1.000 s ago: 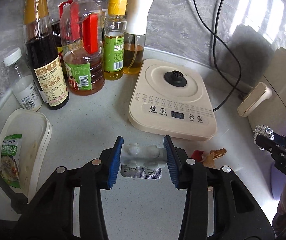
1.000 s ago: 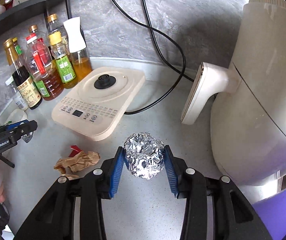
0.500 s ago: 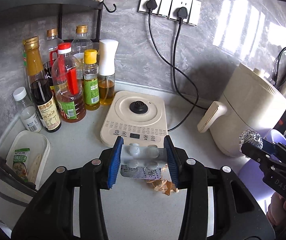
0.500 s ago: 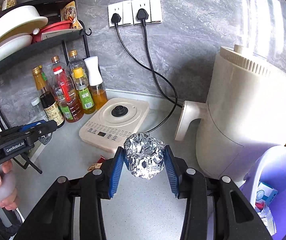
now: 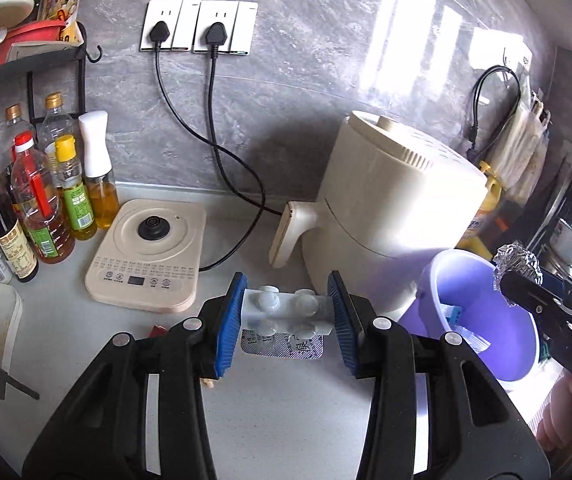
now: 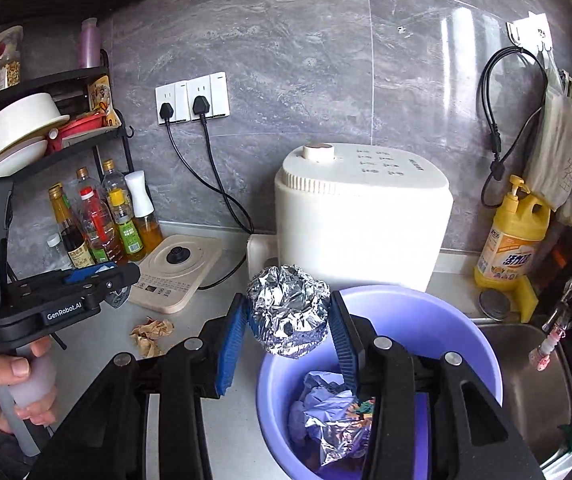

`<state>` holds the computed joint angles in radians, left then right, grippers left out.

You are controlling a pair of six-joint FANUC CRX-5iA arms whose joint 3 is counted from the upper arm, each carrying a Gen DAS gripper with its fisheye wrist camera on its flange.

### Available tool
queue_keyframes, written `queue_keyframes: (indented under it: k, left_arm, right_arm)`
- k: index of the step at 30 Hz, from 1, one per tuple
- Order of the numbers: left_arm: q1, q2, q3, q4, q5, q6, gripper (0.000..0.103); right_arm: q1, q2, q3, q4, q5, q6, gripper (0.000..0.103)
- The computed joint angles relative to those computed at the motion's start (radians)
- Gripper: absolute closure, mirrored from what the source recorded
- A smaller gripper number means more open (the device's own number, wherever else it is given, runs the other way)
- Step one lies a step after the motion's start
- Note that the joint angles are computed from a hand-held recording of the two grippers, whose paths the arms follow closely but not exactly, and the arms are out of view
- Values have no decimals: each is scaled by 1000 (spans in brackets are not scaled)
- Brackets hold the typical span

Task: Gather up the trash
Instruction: 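Drop the foil ball into the bucket with the right gripper while the left drops the blister pack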

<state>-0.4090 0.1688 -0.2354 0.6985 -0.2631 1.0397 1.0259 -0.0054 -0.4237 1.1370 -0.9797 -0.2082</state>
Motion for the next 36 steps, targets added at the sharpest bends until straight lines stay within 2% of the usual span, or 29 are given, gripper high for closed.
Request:
queue_keyframes:
  k: [4, 5, 6, 7, 9, 14, 23, 27, 28, 29, 30, 32, 36]
  left_arm:
    - [-58, 17, 37, -27, -3, 28, 61]
    - [-71, 18, 47, -41, -6, 41, 61]
    - [-82, 22, 59, -59, -10, 57, 61]
    - [-92, 26, 74, -83, -14, 79, 61]
    - [-113, 35, 103, -126, -22, 118, 61]
    - [-168, 62, 181, -217, -55, 201, 61]
    - [-256, 114, 303, -313, -100, 278, 61]
    - [-282, 137, 337, -315, -105, 284, 60]
    - [-287, 140, 340, -307, -104, 276, 57]
    - [-291, 142, 342, -304, -105, 272, 40]
    - [-296, 138, 336, -305, -91, 274, 28]
    - [-302, 127, 308, -269, -56, 237, 26]
    - [-293, 121, 346, -406, -108, 363, 23]
  right_arm:
    - [22, -93, -87, -8, -70, -44, 59]
    - [25, -117, -111, -5, -77, -56, 42]
    - [30, -138, -130, -9, -89, -70, 14]
    - [38, -161, -156, 3, -110, -103, 7]
    - [62, -211, -211, 35, -154, -170, 7]
    - [104, -313, -289, -2, -218, -196, 8]
    - [195, -471, -395, -51, -360, -255, 8]
    - [254, -525, -423, -73, -446, -281, 8]
    - [269, -539, -430, -79, -466, -287, 8]
    - [281, -548, -434, -84, -481, -291, 8]
    - [292, -557, -440, -86, -493, -297, 8]
    - [309, -574, -456, -74, -507, -321, 8]
    - [303, -566, -452, -77, -481, -314, 8]
